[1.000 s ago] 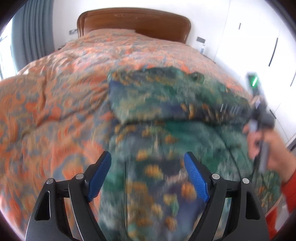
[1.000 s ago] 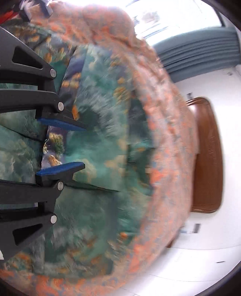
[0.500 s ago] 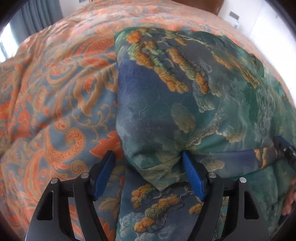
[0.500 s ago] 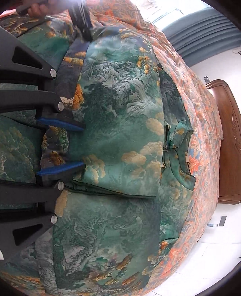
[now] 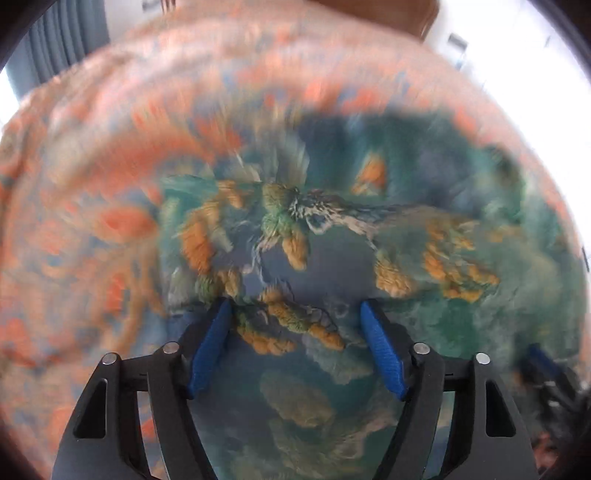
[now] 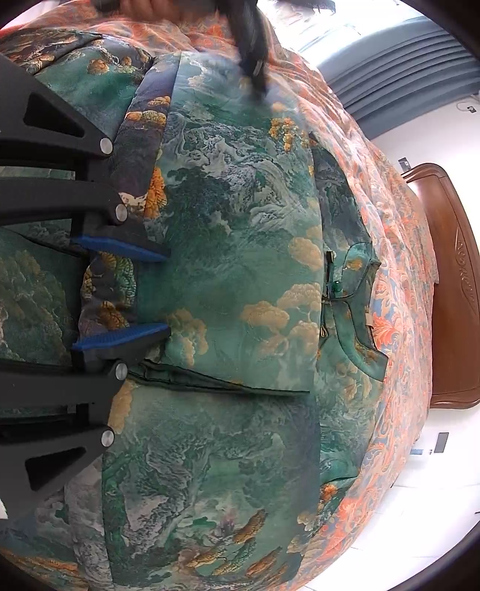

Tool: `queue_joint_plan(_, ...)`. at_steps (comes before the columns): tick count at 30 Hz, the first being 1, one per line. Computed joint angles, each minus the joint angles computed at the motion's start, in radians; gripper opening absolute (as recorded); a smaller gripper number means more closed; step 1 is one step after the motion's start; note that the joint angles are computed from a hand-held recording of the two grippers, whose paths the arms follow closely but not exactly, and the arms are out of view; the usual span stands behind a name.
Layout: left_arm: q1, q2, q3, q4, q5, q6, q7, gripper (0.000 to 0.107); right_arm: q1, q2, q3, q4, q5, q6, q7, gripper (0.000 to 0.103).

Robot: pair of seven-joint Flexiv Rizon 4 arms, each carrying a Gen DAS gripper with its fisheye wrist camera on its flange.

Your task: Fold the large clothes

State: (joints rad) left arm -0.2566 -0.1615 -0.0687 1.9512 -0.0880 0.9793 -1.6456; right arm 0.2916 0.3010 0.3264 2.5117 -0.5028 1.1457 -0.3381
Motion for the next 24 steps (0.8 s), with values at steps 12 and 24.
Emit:
queue_joint_plan(12, 0.015, -0.033, -0.009, -0.05, -0.155, 0.065, 0.028, 0.089, -0.022, 0.007, 0.001, 0.03, 0.006, 0.073, 0.003, 0.035)
queue_joint_plan(24, 0.018, 0.111, -0.005, 0.088, -0.171, 0.099, 0.096, 0.094, -0.046, 0.028, 0.012, 0.049, -0.035, 0.11, 0.023, 0.035)
